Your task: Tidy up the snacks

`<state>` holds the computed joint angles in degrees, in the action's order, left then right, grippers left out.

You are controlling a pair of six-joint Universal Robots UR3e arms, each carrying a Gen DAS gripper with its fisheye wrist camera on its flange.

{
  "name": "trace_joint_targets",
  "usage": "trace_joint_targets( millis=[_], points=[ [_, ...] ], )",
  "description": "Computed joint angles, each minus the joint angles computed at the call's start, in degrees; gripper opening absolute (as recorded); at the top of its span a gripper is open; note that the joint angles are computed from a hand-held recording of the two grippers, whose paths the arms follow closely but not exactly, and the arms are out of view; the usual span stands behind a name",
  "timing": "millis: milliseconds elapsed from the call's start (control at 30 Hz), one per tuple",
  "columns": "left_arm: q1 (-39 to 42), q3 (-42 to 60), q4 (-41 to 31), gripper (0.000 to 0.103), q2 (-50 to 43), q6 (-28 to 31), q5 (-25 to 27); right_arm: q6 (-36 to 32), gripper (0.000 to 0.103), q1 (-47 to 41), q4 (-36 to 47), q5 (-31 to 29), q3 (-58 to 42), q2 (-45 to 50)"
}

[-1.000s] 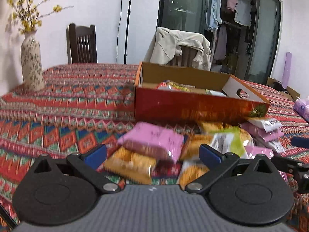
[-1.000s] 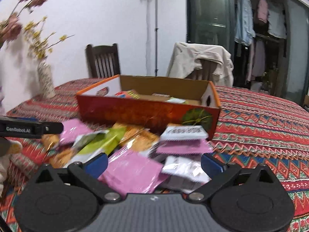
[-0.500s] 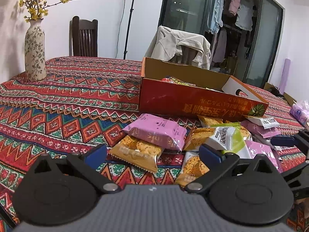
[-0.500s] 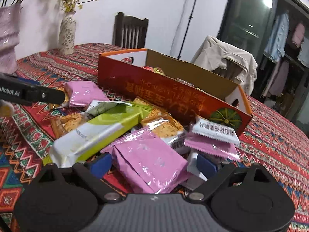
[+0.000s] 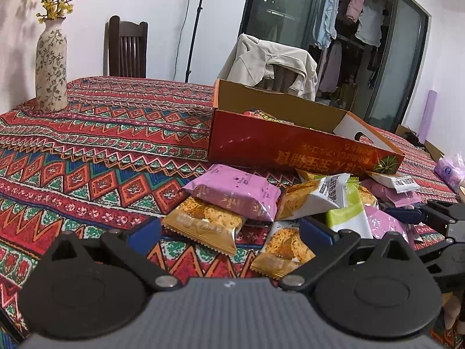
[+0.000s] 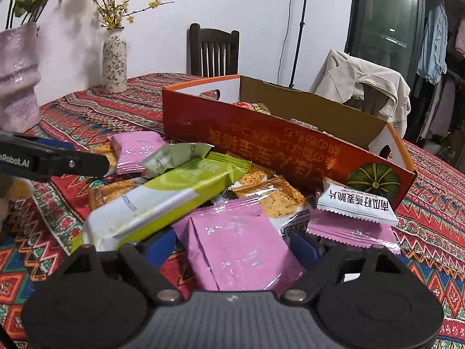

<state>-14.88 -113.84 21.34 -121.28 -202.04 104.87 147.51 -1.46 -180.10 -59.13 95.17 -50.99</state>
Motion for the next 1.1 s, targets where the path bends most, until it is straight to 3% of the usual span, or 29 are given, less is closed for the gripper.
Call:
trace_joint_targets(
  millis=[167,300,633,867,1100],
  points=[
    [0.16,-0.12,-0.38,0.103,0.25,-0.43,-0.15,-2.37,0.067,-0.08,-1.9,1.23,2.31,-0.94],
    [0.12,0.13,-0.82,0.103,0.36,-0.89,0.15,-2.82,0.061,0.51,-6.94,0.15,4.66,-1.04],
    [-0.11,0.68,-1.83,0.103,0.41,-1.54,1.23,8.13,0.06,-2.05,-26.26,-0.33,9.57,0.89],
    [-2.49,3.35,-4.28,0.103,1.09,0.12,2.2,15.24,0.06,-4.36,-31.64,0.06,9.87,2.1],
    [-7.52,12.31,-10.05,0.103,-2.49,2.65,3.52,18.15,0.06,-5.96,-35.08,1.52,10.75,2.86]
  ],
)
